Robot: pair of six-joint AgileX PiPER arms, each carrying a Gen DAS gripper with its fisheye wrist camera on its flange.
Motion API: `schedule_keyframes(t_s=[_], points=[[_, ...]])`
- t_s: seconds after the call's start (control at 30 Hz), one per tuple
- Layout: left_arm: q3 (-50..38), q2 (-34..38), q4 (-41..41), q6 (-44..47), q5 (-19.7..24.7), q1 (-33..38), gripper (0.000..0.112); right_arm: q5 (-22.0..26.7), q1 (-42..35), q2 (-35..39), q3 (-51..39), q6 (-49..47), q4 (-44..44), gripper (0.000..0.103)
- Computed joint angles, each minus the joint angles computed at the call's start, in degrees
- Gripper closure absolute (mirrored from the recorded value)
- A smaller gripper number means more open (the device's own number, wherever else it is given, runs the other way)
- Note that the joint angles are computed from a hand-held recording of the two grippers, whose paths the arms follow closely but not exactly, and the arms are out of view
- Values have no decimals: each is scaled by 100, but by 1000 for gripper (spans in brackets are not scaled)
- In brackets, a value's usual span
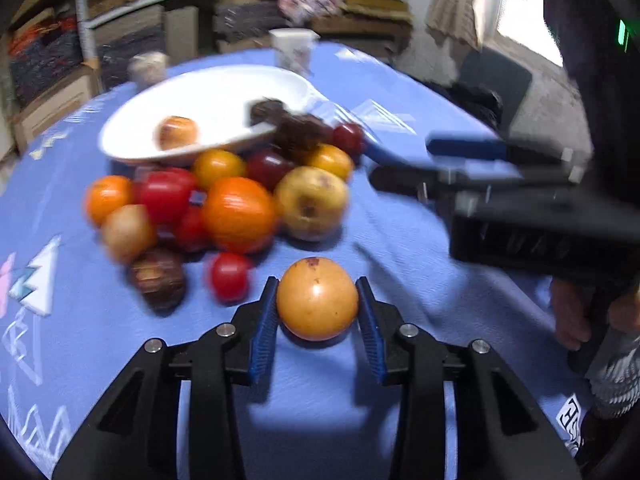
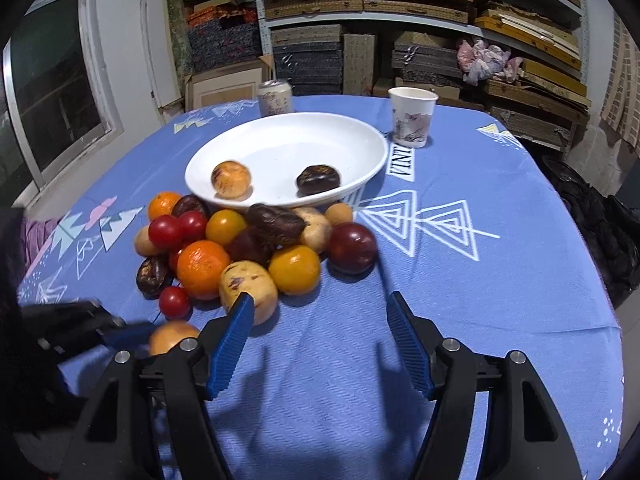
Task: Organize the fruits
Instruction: 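Grasp the large orange fruit from the pile with the left tool, then grasp the yellow speckled fruit with the right tool while the left tool holds the orange fruit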
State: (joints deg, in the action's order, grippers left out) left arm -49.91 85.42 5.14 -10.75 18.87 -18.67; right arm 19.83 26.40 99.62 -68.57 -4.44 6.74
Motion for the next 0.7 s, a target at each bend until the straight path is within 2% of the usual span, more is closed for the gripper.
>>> schedule_keyframes(t_s=[0.07,0.17,0.27,0.33,0.57,0.7], points=[[249,-375,587,-703,-129,194,74,103,142,145,-119,19,-85,34],[321,-548,847,-1153,-149,590,74,249,308,367,-329,39,-85,34],[180,-444,-26,-479,-31,1003,74,367,399,505,-468,-145,108,44],[100,-371,-293,-260,54,1103,74,455,378,576,-537,-386,388,51],[174,-429,-359,-144,-17,1046,74,841,175,977,-1048,-964,1362,62],[206,-410,-192,-321,-28,969,74,710,290,987,-1049,-651,955,62]])
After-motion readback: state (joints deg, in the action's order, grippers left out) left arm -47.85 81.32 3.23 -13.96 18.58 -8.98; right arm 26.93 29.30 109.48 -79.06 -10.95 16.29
